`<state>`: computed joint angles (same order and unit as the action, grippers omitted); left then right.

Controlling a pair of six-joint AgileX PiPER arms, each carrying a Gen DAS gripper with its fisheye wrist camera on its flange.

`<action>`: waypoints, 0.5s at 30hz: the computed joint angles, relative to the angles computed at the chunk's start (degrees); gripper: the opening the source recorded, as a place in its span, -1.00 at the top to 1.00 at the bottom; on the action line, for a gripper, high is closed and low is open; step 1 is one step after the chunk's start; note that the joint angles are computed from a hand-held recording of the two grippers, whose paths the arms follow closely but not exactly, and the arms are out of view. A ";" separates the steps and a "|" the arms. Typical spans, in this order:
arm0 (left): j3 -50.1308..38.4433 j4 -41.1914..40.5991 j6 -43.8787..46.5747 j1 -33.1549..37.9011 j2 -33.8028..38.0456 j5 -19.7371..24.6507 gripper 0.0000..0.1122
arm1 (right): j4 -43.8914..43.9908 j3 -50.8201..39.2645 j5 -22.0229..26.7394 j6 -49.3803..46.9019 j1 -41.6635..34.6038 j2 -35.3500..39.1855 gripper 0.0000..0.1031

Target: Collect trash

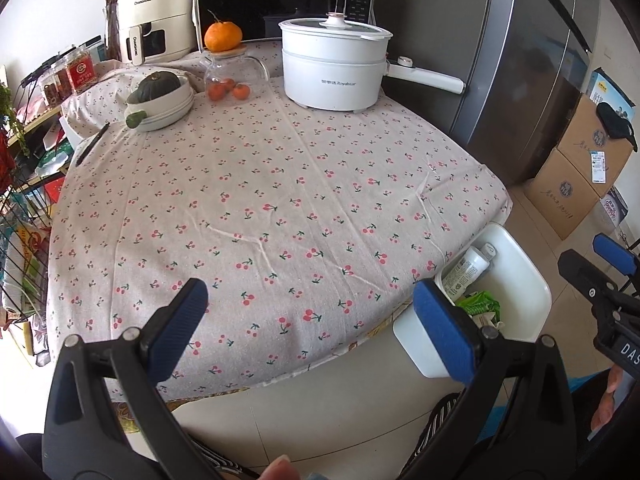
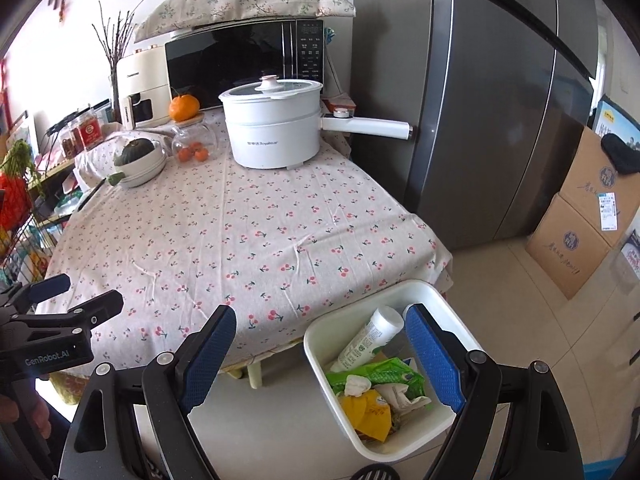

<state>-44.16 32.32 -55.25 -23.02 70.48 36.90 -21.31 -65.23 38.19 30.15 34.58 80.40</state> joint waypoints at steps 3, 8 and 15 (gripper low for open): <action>0.69 1.27 -1.55 0.02 -1.13 0.20 -0.82 | -1.00 -0.04 -0.45 1.31 1.11 -0.23 -0.71; 1.05 4.66 -5.19 -1.49 -1.57 1.56 -0.82 | -1.67 0.00 -0.79 2.59 1.50 -0.26 -0.72; 1.10 6.59 -7.84 -2.60 -1.49 2.59 -0.82 | -0.85 0.48 -1.34 1.83 0.43 -0.11 -0.72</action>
